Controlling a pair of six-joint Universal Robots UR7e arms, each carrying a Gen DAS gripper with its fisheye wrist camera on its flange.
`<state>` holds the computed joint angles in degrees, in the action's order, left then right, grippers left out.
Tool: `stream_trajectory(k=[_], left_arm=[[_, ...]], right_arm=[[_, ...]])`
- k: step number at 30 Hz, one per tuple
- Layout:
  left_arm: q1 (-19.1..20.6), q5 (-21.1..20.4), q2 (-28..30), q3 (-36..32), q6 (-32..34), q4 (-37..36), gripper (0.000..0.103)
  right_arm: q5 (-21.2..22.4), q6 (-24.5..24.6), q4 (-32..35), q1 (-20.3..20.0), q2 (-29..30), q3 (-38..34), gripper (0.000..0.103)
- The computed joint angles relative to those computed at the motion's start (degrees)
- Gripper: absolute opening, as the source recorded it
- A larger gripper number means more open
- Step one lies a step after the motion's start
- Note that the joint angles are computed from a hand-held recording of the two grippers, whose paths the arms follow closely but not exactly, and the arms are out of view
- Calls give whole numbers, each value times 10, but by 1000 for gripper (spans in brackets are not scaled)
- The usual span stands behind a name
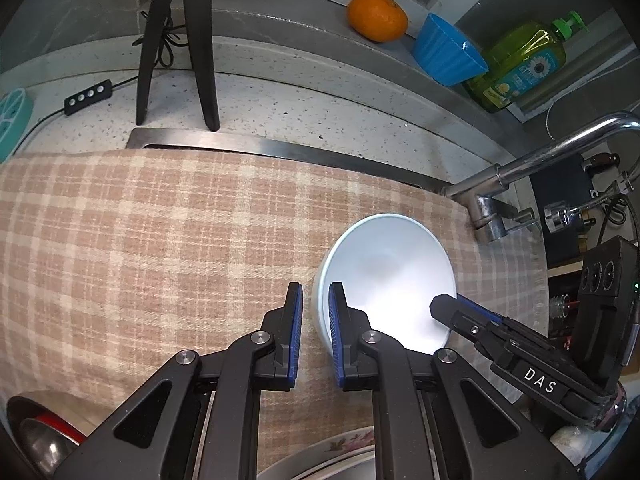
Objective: Organize plates and bowls
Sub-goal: 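Close both grippers on the rim of the pale ceramic bowl, then lift the ceramic bowl with both grippers and carry it over the steel bowls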
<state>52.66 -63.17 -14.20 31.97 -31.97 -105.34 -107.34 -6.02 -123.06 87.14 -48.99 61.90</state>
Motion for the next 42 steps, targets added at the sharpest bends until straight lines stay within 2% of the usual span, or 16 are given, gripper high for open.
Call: stream_trajectory(k=[5, 8, 18, 29, 42], left_arm=[[0, 2, 15, -24, 6, 18, 11], [1, 4, 17, -25, 6, 19, 6], [-1, -4, 5, -7, 7, 3, 5], [-17, -2, -80, 124, 12, -72, 5], [-31, 5, -212, 304, 1, -141, 5]], right_arm=[[-2, 2, 8, 0, 5, -6, 15], [-3, 4, 6, -2, 5, -5, 11], [-3, 10, -2, -1, -6, 9, 10], [11, 15, -25, 21, -50, 64, 10], [26, 8, -57, 64, -91, 137, 10]])
